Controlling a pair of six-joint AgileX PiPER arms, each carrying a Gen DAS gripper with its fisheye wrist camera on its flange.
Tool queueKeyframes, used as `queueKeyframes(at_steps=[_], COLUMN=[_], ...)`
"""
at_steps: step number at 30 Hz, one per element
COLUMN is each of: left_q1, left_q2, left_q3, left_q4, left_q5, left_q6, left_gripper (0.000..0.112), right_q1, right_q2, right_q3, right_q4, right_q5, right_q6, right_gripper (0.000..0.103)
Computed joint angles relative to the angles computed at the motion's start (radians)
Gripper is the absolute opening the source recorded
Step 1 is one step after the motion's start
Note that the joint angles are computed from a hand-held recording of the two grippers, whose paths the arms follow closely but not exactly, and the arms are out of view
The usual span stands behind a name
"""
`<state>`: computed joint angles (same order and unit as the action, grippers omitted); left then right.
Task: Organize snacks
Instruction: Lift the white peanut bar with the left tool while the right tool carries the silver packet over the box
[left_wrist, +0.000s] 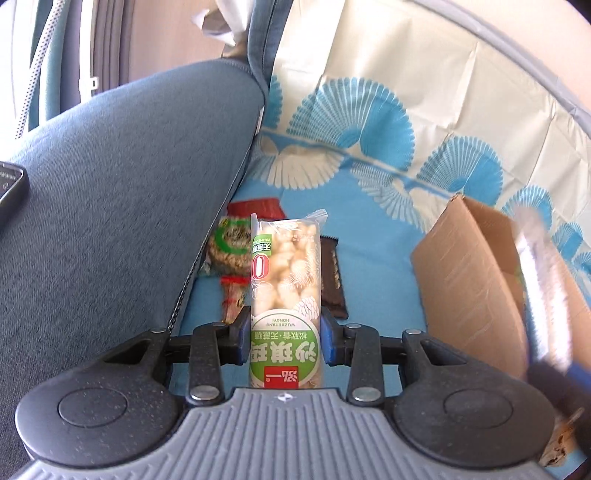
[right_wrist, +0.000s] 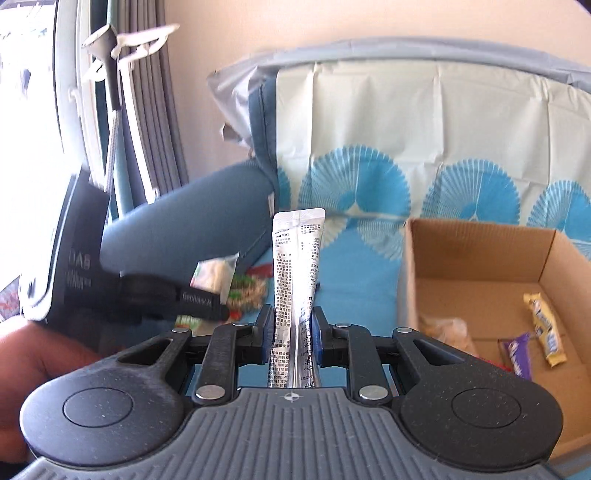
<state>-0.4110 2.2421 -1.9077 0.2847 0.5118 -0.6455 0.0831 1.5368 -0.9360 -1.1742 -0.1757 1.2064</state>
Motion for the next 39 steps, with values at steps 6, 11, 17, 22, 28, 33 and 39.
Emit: queueKeyframes(at_steps=[6,11,17,22,28,33,39], left_q1=[-0.010,-0.016,-0.024,-0.049,-0.094,-0.135,-0.174], left_q2=[0.013,0.023,0.039,0.061,0.085,0.117,0.180], left_q3=[-0.031,-0.046,-0.073,-0.115,-0.158,-0.209,-0.317], left_q4=[-0.015,-0.021,-0.025,-0.008,0.058,0.105,0.073], left_q5=[0.008,0.003,0.006,0.002,-0.044,-0.092,-0.105], left_q6=[0.009,0.020,0.014,-0.013,-0.084,-0.128,-0.099], left_gripper=[0.040,0.040,0.040,0.040,0.040,0.040,0.040], right_q1=[-0.128,-0.243,-0.343,-0.385,-0.435,-0.482,-0.526], right_q2=[-0.026,0.041,0.117,0.102,0.109,0.124,0.133], right_q3=[-0.091,-0.207,-0.191,-0.159,-0.159,-0.166,-0.160], right_q4=[-0.243,-0.284,-0.217,-0.078,-0.138,-0.168,-0.170], right_q5=[-0.080,-0.130,-0.145,-0.174,-0.179,-0.174,-0.158], right_q6=[0.229,0.206,0.171,0.026,0.051,0.062,0.045], right_gripper=[0.022,0.022,0.022,0.022,0.022,0.022,0.022])
